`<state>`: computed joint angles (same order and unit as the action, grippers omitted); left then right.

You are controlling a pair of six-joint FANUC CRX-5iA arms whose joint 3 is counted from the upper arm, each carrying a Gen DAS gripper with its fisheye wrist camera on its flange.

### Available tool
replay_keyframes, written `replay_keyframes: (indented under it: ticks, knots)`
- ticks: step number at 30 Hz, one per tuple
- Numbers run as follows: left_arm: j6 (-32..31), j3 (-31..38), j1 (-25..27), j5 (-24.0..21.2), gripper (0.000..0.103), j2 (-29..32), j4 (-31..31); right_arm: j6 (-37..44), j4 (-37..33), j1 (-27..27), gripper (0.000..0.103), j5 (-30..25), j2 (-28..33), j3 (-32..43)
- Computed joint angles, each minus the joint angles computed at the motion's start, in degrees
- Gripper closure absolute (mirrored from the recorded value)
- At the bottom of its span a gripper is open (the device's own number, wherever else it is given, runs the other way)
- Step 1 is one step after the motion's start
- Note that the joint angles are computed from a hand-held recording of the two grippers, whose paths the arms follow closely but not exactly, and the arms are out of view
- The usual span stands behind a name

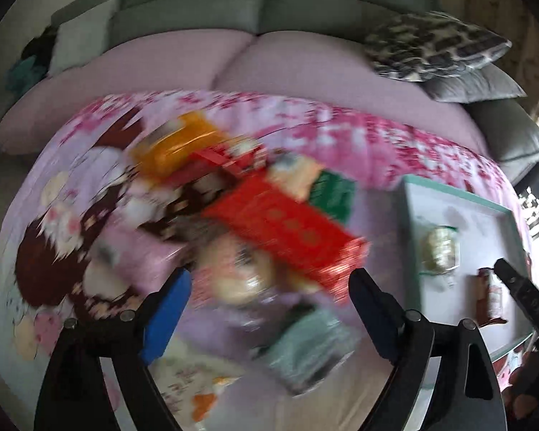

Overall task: Organize snacks
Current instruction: 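Carry both packs into the teal-rimmed tray and open both tools, then grasp the cream pack with red lettering with left tool while right tool grasps mint-green pack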

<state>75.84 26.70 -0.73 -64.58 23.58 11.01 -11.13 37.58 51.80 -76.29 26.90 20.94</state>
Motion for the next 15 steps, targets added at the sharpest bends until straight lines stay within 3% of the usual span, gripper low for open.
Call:
replay_keyframes:
  ticks: [5, 7, 9, 15]
  knots:
    - [3.8, -2.3, 2.4, 0.4, 0.012, -1.2, -1.6, 2.3, 0.0, 0.3, 0.013, 0.7, 1.5, 2.3]
    - [4.5, -3.1, 3.4, 0.9, 0.006, -1.7, -1.4, 3.2, 0.4, 0.5, 0.01, 0.7, 2.3, 3.4]
    - [4.7, -3.9, 4.1, 1.5, 0.005, -2.1, -0.8, 4.0, 0.8, 0.7, 0.0, 0.6, 3.0, 4.3]
    - [4.1, -5.5, 5.7, 3.1, 0.005, -3.0, 1.3, 6.0, 2.3, 1.3, 0.0, 0.1, 4.9, 6.9]
